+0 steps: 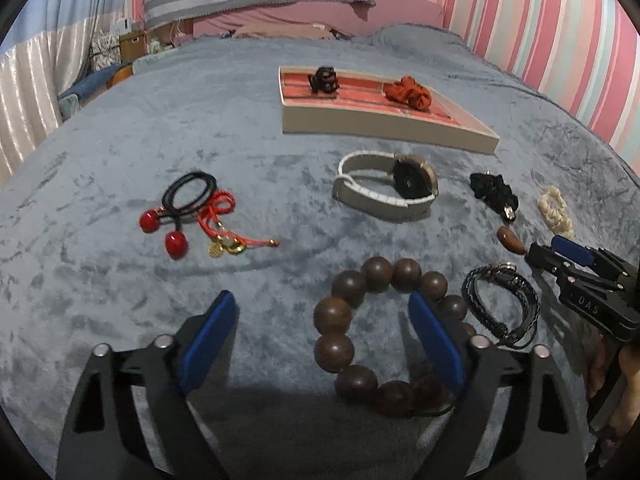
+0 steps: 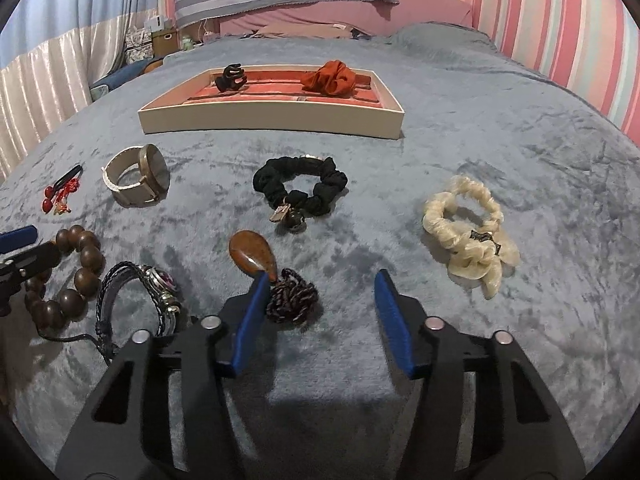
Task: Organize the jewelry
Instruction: 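Grasp the brown bead bracelet with the left gripper while the right grasps the teardrop pendant cord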
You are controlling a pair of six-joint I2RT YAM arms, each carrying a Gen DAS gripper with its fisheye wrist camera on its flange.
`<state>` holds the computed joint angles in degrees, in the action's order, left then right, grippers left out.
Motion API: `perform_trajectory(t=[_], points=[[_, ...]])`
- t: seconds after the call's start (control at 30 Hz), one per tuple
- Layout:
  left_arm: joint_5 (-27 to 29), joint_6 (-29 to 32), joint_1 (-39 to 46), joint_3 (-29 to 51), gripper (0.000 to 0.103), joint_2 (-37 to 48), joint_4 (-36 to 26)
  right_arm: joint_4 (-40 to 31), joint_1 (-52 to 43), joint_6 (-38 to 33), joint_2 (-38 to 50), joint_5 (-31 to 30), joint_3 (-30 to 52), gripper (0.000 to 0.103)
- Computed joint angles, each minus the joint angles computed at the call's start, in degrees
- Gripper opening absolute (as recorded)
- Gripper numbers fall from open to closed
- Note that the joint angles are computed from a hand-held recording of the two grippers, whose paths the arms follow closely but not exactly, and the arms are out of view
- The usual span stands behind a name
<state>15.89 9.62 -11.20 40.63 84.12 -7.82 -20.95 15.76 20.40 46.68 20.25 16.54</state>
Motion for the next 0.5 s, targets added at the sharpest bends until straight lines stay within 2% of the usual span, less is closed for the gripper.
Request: perform_trajectory(t=[0.03, 0.2, 0.23, 0.5], points=[[0.0, 0.1, -0.1, 0.4, 0.078, 0.6, -0.4, 0.2, -0.4, -0.2, 0.0, -0.7, -0.1, 0.042], [-0.2, 0.7, -0.3, 0.9, 0.078, 1.4, -0.8, 1.1, -1.7, -1.4, 0.1, -3.0, -0.4, 0.027], [-0.2, 0.7, -0.3, 0.9, 0.074, 1.5, -0.8, 1.2, -1.7, -1.6, 0.2, -3.2, -0.4, 0.023], [-1.3, 0.2, -0.1, 0.9, 0.055, 1.9, -0.3, 1.2, -2.2, -1.9, -0.6, -4.2, -0.6, 0.019]])
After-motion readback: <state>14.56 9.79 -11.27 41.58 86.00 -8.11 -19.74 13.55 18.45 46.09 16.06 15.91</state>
